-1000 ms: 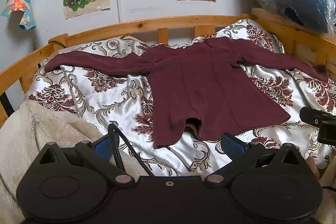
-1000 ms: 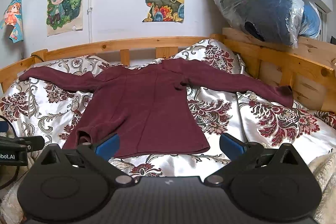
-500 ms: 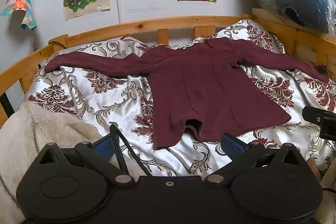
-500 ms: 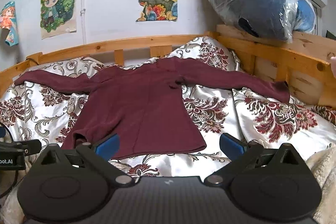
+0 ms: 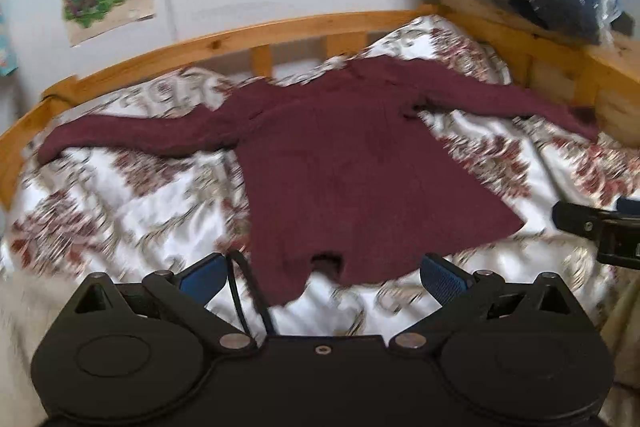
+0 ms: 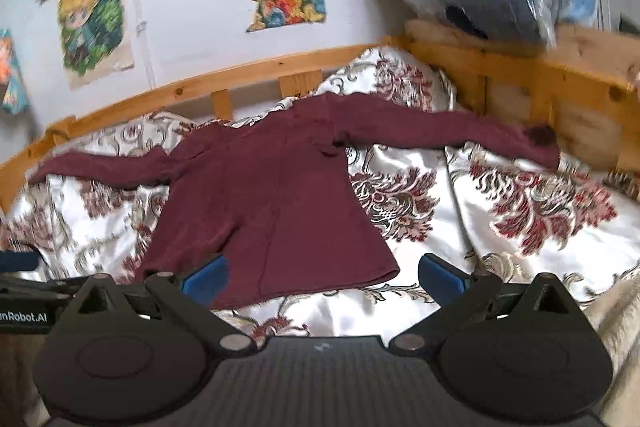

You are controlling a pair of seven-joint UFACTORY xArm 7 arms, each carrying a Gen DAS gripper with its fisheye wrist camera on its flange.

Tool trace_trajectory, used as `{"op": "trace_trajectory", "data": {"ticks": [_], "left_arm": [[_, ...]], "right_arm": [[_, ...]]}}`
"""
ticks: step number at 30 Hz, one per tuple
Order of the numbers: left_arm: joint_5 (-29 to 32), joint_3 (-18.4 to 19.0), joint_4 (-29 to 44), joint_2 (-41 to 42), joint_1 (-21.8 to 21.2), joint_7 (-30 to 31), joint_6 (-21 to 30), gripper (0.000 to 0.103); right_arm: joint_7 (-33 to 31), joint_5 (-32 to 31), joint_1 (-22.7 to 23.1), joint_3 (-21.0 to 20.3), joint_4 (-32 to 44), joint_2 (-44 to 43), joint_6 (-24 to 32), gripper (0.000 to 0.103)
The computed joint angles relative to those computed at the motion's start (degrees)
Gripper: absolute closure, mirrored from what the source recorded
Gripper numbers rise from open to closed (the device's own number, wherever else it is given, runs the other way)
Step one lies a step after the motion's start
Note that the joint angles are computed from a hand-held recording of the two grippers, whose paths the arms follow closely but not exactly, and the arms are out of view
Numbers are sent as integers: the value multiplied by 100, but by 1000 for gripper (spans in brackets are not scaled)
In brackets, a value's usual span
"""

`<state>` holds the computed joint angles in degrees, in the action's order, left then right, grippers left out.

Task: Fold small clothes
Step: 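Reach the right gripper to a sleeve cuff and close on it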

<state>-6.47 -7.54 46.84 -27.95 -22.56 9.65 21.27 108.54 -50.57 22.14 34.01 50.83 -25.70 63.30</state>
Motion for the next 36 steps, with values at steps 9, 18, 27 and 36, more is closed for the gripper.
{"op": "trace_trajectory", "data": {"ticks": [9,18,27,36], "left_arm": [[-1851,794,2121,1433,-826,1842,918,1],[-1476,412,3928,3141,-99,1266,1038,1],[-126,211,4553,4520,227,322,-20,1],[1178,305,4982,4841,221,-576,975,1]], "right_arm": [[-278,197,-488,-394,-337,-671,244,0],[543,-44,-1526,-548,-1102,-1668,359,0],[-260,-607,-2519,-1481,-1226,-883,-270,13],[-342,-709,-2973,-2185,-632,353,-368,20]]}}
